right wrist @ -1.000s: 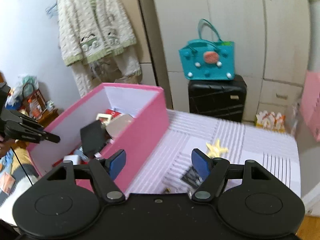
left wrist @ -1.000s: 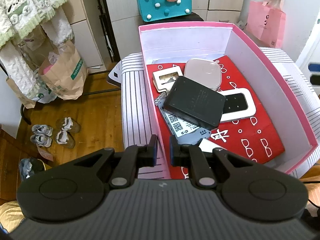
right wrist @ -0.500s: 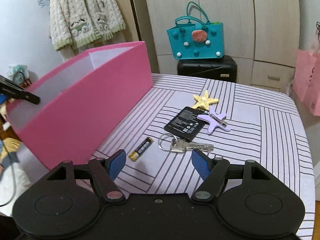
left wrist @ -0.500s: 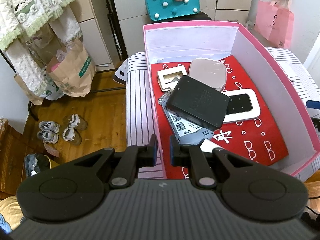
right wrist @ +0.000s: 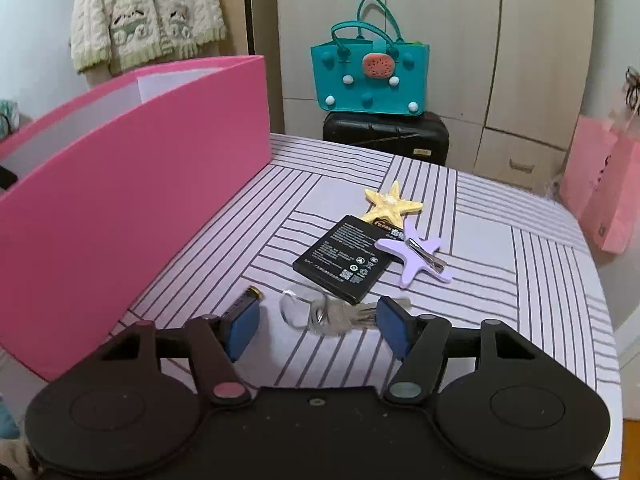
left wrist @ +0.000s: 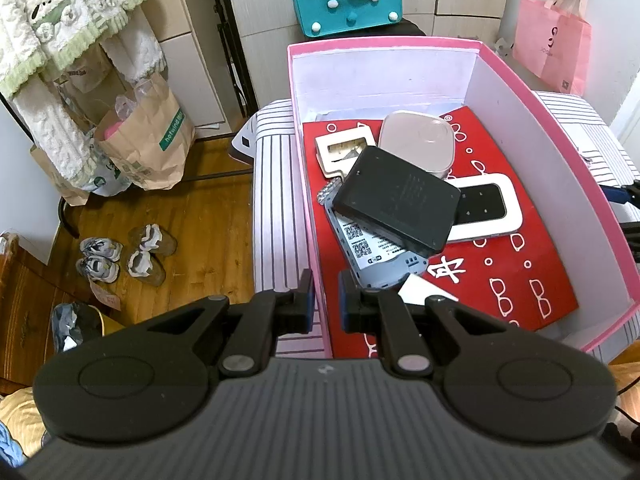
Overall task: Organize rigid objects
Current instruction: 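Return the right tool to the table and grasp the silver keys, then lift the silver keys and carry them toward the pink box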
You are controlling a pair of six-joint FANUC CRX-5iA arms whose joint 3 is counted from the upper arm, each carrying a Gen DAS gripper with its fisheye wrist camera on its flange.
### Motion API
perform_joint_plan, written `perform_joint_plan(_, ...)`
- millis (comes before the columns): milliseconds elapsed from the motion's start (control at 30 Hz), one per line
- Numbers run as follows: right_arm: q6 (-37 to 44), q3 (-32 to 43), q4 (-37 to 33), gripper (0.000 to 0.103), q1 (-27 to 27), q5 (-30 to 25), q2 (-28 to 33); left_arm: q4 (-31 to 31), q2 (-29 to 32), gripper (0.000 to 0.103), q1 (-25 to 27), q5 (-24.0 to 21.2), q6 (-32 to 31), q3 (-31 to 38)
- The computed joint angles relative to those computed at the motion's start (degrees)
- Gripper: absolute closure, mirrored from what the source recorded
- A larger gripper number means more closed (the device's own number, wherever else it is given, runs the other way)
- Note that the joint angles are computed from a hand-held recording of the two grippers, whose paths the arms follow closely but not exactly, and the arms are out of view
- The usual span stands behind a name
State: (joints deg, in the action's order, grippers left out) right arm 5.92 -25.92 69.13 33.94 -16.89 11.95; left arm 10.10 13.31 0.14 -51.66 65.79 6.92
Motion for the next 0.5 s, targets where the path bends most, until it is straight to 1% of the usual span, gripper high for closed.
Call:
perform_joint_plan(33, -1.6, 0.0, 2.0, 0.034, 0.0, -0.7, 0.3, 0.0, 0.0, 0.092, 0.0, 0.0, 0.0, 0.0)
perform_joint_plan(67, -1.0, 0.4, 1.1, 0.036, 0.3, -1.1, 0.4, 0.0, 0.0, 0.092, 0.0, 0.0, 0.1, 0.0)
perform_joint_plan(100, 0.2, 0.7, -0.5, 0.046, 0.6, -1.2, 0.3, 0.0, 0.0, 0.092, 0.0, 0.0, 0.0, 0.0)
perform_joint_plan(133, 0.2, 0.8, -0.5, 0.060, 0.8, -2.0, 0.2, 0.0, 0.0, 0.092, 0.0, 0.0, -0.1, 0.0)
perform_joint_plan(200, 0.4, 0.8, -1.3, 0.065, 1.1, -3.1, 0.1, 0.3, 0.0, 0.092, 0.1, 0.0, -0.3, -0.2)
perform_joint_plan(267, -1.6, 0.2, -0.5, 0.074, 0.9, -3.8, -0.4, 0.7, 0.0, 0.092, 0.2, 0.0, -0.7, -0.2)
perform_joint_plan(333, -4.1, -0.8, 1.4, 0.075, 0.0, -2.3, -0.9, 1.0, 0.0, 0.092, 0.4, 0.1, -1.2, -0.5)
perform_joint_plan(400, -8.5, -2.3, 6.4, 0.075, -1.3, -0.6, -1.5, 1.4, 0.0, 0.092, 0.5, 0.3, -1.4, -0.6)
perform_joint_plan(433, -13.1, -3.2, 10.4, 0.073, -2.0, -0.3, -1.8, 1.5, -0.1, 0.092, 0.5, 0.4, -1.5, -0.7)
perform_joint_plan(500, -18.2, -4.5, 15.5, 0.071, -2.9, 0.4, -2.4, 1.7, -0.1, 0.092, 0.6, 0.5, -1.7, -0.9)
